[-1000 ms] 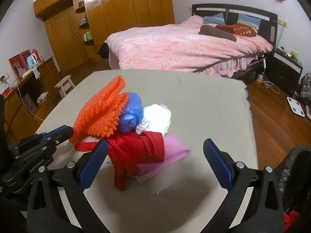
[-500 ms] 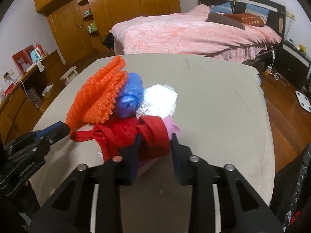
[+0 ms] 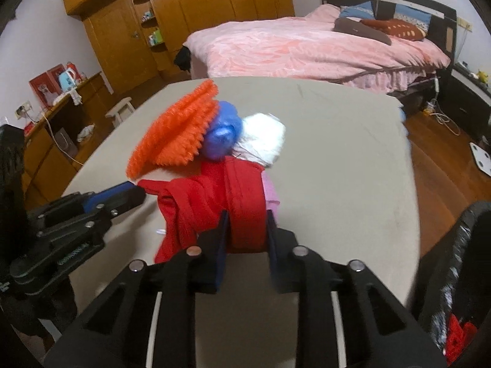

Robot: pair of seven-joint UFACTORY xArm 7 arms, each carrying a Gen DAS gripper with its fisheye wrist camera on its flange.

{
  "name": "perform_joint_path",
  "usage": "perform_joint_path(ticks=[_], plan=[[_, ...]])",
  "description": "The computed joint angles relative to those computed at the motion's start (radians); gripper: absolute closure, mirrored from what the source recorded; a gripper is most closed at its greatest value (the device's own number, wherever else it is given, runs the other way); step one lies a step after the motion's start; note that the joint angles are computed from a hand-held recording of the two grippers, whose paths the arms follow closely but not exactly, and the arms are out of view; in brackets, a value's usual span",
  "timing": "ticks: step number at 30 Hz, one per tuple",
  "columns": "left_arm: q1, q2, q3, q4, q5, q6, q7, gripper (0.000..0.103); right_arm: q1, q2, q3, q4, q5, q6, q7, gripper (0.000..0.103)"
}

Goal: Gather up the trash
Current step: 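Pinch the red glove with the right gripper and pull it from the pile, then grasp the red glove with the left gripper while the right gripper grasps the pink cloth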

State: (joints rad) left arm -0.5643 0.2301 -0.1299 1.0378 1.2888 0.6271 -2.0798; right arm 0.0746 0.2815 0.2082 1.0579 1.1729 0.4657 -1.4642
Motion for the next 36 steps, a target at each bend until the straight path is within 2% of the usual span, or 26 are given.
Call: perform_joint_path(ticks=[2, 5, 14, 16, 19, 21, 26, 33, 36], plan=[[-0.005, 0.005, -0.002, 0.011, 0.007, -0.001, -0.003, 0.070, -0.005, -0.001, -0.007, -0.001, -0.007, -0.003, 0.011, 0.068], [-0.014, 0.010, -0.003, 0.028, 0.026, 0.000, -0.006, 0.060, -0.022, -0.010, -0.014, -0.002, 0.007, -0.009, 0.008, 0.052], [-0.021, 0.109, 0.026, 0.143, 0.052, -0.072, 0.041, 0.060, -0.050, 0.013, -0.027, 0.024, 0.019, -0.036, 0.009, 0.050], [-0.020, 0.138, 0.040, 0.170, 0.046, -0.111, 0.056, 0.078, -0.056, 0.014, -0.024, 0.023, 0.016, -0.036, 0.009, 0.050], [-0.035, 0.162, 0.068, 0.192, 0.052, -0.143, 0.053, 0.094, -0.061, 0.020, -0.021, 0.027, 0.009, -0.034, 0.018, 0.050], [-0.038, 0.163, 0.084, 0.192, 0.061, -0.161, 0.030, 0.097, -0.066, 0.018, -0.018, 0.025, 0.012, -0.030, 0.017, 0.050], [-0.065, 0.087, 0.084, 0.125, 0.119, -0.062, -0.063, 0.098, -0.063, 0.010, -0.013, 0.016, 0.022, -0.030, 0.000, 0.050], [-0.021, -0.097, -0.001, -0.049, 0.155, 0.065, -0.177, 0.098, -0.042, -0.008, -0.009, -0.016, 0.023, -0.019, 0.000, 0.044], [0.005, -0.156, -0.042, -0.101, 0.124, 0.113, -0.154, 0.098, -0.026, -0.020, -0.003, -0.031, 0.039, -0.019, -0.021, 0.037]])
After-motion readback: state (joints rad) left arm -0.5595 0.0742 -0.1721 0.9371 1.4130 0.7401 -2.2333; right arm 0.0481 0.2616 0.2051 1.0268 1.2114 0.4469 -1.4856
